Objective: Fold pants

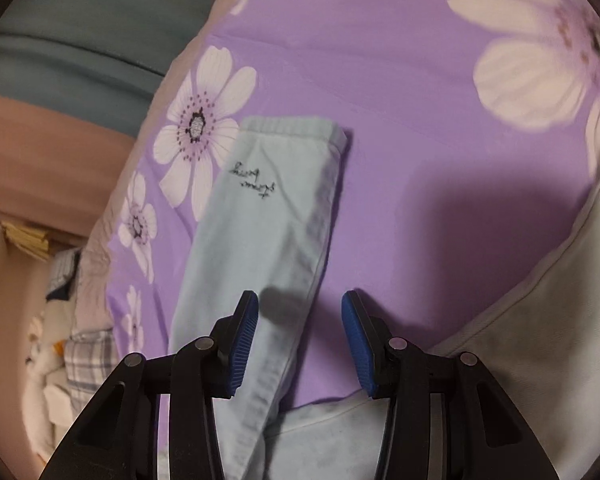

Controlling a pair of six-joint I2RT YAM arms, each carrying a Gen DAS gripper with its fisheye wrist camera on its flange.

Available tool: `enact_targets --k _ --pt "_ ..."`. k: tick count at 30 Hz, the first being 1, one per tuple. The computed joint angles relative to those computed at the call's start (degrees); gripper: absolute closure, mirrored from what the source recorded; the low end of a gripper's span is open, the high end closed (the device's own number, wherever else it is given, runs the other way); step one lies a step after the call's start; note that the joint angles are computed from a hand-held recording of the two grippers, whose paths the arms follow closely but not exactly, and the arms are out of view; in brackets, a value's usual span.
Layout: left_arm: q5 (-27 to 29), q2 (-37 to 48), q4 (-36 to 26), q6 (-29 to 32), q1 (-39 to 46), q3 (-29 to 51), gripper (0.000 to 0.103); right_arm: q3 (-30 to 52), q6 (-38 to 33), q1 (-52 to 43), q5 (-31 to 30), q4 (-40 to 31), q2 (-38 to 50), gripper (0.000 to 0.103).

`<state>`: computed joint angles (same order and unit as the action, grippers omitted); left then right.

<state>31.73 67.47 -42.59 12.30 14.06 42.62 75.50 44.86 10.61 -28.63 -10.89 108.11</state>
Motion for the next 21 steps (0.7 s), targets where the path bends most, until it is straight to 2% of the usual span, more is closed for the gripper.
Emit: enact_targets --k 2,3,6,7,9,12,16,21 --pt "-0.09 0.07 0.1 -0.2 -0.15 0.1 0.073 -1.17 0.32 -0.65 -1.14 1.02 -0.66 0.057" --pt "0.01 0.13 0.18 -0.37 -0.1 0.1 0.073 -0.94 -0.04 -0.53 -1.4 1.36 -0.37 0.06" --pt "0.19 0.39 0.11 -0.83 -0.09 0.32 0.073 2.24 -0.39 1.12 -0.05 -0.1 1.23 0.088" --pt "0.25 0.47 -0.05 -0.71 0.0 0.4 0.073 1.3 0.66 1.0 -0.92 2.0 1.15 0.09" --pt "0.18 0.44 -0.2 -0.65 -0.07 0.43 0.073 -0.93 3.55 0.88 -2.94 6.99 1.17 0.093" --pt "-0.54 0.53 -0.14 -0.77 -0.69 0.71 0.072 -5.14 4.96 0.03 -1.77 9.73 -2.16 0.094" --pt "-3.55 -0.97 1.04 -2.41 -3.23 0.2 0.072 -8.74 0.7 -0.57 1.96 8.76 -9.96 0.094" --pt "-15.32 -5.86 4.25 -3.22 -11.54 -2.33 0.07 -11.97 -4.97 -1.04 6.1 4.37 -21.68 0.094"
